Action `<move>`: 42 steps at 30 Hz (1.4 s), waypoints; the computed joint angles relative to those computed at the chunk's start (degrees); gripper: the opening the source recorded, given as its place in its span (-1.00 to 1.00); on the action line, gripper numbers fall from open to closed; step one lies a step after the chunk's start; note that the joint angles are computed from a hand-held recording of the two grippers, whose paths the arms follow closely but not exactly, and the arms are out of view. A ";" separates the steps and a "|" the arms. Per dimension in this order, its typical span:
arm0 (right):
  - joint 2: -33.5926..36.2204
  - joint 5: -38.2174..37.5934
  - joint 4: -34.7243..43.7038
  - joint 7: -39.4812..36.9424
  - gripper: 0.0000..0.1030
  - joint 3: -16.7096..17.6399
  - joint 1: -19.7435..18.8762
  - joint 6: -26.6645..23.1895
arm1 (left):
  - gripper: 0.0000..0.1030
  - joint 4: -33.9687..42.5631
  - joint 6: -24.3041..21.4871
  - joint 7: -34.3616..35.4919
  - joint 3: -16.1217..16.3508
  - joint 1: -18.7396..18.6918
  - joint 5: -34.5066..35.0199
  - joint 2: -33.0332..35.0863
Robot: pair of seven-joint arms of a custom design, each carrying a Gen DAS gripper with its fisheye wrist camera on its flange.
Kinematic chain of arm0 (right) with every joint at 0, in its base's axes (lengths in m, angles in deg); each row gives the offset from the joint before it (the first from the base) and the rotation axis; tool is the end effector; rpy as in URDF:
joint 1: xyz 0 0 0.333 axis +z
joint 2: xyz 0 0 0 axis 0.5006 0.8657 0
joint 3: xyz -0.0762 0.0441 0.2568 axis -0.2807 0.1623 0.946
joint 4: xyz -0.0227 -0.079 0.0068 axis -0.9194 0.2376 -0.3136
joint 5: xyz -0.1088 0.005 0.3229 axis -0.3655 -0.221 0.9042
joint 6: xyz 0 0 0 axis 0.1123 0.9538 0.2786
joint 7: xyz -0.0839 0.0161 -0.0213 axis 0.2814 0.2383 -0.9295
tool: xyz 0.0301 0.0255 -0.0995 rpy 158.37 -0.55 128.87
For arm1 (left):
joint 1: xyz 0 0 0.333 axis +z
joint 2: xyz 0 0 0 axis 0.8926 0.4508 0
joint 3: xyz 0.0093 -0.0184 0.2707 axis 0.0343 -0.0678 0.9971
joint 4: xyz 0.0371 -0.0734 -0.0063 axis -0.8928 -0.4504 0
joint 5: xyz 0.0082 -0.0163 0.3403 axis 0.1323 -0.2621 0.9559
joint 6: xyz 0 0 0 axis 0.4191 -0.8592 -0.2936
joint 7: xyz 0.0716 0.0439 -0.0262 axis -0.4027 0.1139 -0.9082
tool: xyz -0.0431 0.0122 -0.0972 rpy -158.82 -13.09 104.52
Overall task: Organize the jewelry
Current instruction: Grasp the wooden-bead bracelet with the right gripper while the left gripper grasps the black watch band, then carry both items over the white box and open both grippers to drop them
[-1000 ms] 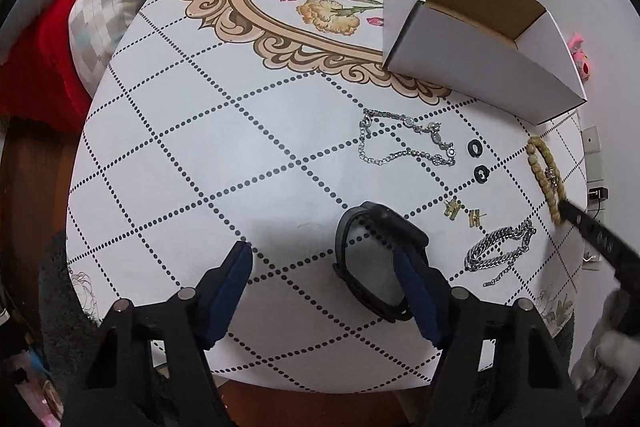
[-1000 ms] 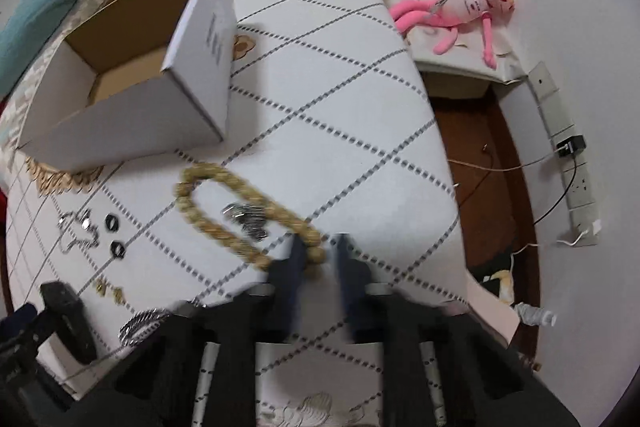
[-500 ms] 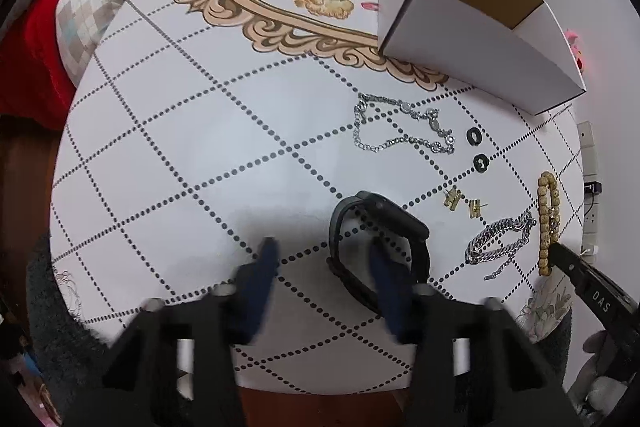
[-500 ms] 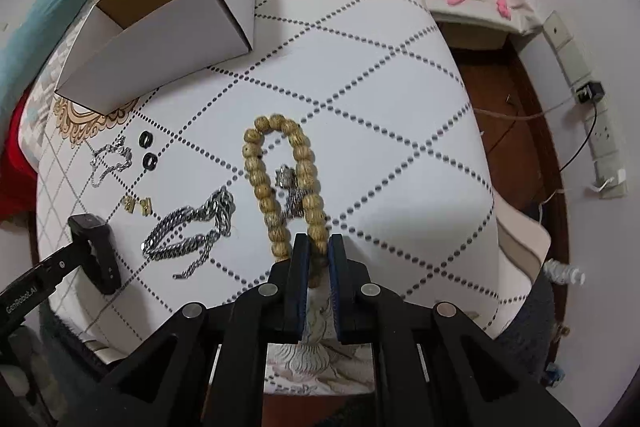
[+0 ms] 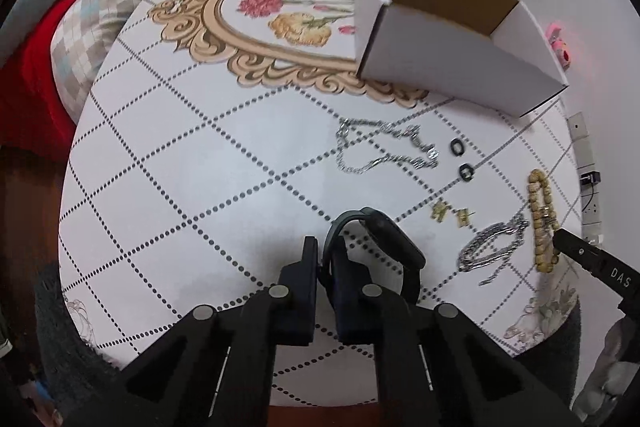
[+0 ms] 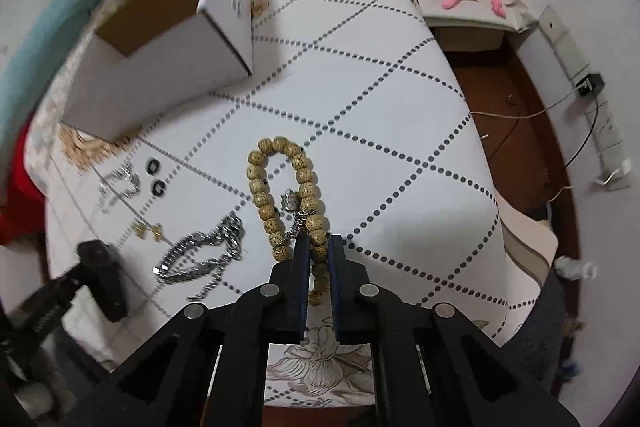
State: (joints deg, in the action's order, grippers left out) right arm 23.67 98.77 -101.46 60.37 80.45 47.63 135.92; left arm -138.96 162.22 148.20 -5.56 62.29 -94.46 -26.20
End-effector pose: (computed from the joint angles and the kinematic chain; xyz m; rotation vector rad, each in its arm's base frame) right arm 0.4815 0.2017 0.3668 -2.0825 2.0039 0.0434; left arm 0.3919 -0.0429 0.3848 -2.4284 1.7806 -0.3433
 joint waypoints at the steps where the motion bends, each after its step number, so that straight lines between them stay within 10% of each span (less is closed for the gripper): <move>1: -0.35 2.80 -0.05 -1.54 -0.82 0.07 -0.42 -0.18 | -0.92 0.22 -0.22 0.19 0.02 -0.05 0.08 -0.42; 22: -0.96 15.42 16.16 -12.82 -0.83 0.35 -0.08 -2.95 | -0.92 21.11 0.83 5.32 0.69 0.07 -2.42 10.18; 42: 36.98 5.29 68.00 -7.47 -0.82 2.20 -0.14 -20.35 | -0.79 50.22 -8.76 6.77 -0.12 3.14 0.12 34.71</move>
State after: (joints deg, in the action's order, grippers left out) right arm 60.64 104.06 -33.47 52.90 82.65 47.50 115.57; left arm -88.75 153.46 154.96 -5.67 65.43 -94.34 8.51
